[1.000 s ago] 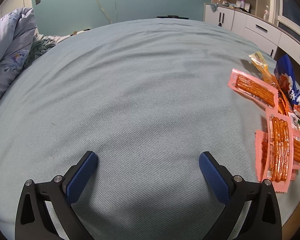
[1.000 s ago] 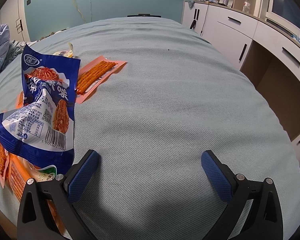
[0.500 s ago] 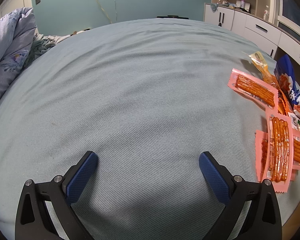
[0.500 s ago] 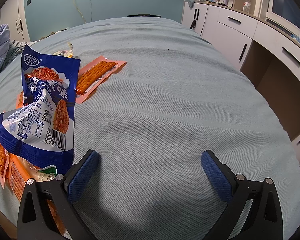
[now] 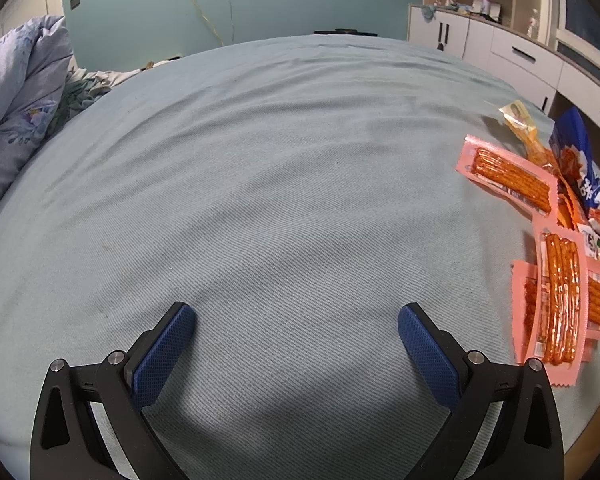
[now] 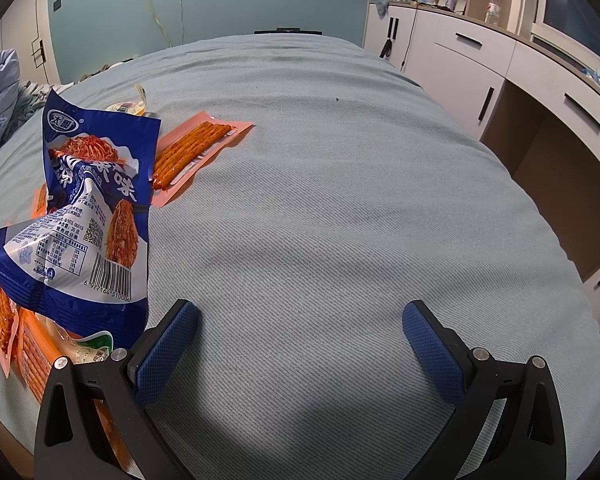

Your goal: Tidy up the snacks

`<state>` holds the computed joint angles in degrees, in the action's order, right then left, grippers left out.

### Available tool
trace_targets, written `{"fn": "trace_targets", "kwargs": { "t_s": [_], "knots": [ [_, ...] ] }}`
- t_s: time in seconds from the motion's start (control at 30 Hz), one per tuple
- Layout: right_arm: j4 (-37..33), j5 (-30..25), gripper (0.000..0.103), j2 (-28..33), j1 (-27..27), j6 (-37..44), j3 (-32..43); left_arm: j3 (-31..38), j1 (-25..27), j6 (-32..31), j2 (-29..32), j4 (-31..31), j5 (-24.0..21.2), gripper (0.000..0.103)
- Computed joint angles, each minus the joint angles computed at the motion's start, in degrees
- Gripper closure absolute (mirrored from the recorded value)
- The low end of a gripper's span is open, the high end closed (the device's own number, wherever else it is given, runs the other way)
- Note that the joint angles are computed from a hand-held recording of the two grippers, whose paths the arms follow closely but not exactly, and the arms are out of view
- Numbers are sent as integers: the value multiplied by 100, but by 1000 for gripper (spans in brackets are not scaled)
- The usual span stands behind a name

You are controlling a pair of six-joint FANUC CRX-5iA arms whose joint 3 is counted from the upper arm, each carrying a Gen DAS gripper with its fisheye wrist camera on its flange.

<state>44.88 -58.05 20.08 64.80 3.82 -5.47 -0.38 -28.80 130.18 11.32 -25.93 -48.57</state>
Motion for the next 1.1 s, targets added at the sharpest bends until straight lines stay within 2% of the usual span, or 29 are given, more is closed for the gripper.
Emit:
{"fn": "trace_targets", "kwargs": {
  "t_s": [0.1,0.17,0.23,0.3,0.43,0.47,0.57,0.63,0.73,0.8,0.87,0.93,1.0,1.1],
  "knots": [
    [-79,-118,0,72,5,125,125,63,139,-297,22,364,-111,0],
    [-263,-53,0,20,-38,247,178,352,191,-461,146,565,-581,0],
    [-745,0,0,-67,-120,729,349,662,17,5,153,173,-1043,0],
    [-1349,-458,0,19,-178,1317,837,777,-175,431,1,-212,-1231,0],
    [-1598,-1137,0,-80,-68,1341,1320,1285,-614,960,-202,-680,-2025,0],
    [-1441,-1316,0,-108,39,1356,1400,1374,-762,1071,-295,-792,-2146,0],
    [-537,-1297,0,-406,501,1038,1115,1469,-1410,1480,-580,-1451,-2391,0],
    [462,-1172,0,-634,903,190,442,1545,-1914,1610,-632,-1898,-2642,0],
    [1048,-1117,0,-915,1369,-644,11,1685,-2537,1615,-585,-2387,-3102,0],
    [1558,-991,0,-1006,1616,-1374,-439,1627,-2671,1361,-664,-2247,-2977,0],
    [1580,-754,0,-1124,1749,-1657,-544,1561,-2536,1118,-736,-1828,-2693,0],
    [1264,-367,0,-1245,1716,-1407,-563,1552,-2390,909,-718,-1425,-2540,0],
    [539,-217,0,-1249,1642,-773,-296,1626,-2361,678,-605,-1248,-2550,0],
    [163,-557,0,-951,1565,-403,69,1707,-2395,353,-467,-1151,-2523,0]
  ]
}}
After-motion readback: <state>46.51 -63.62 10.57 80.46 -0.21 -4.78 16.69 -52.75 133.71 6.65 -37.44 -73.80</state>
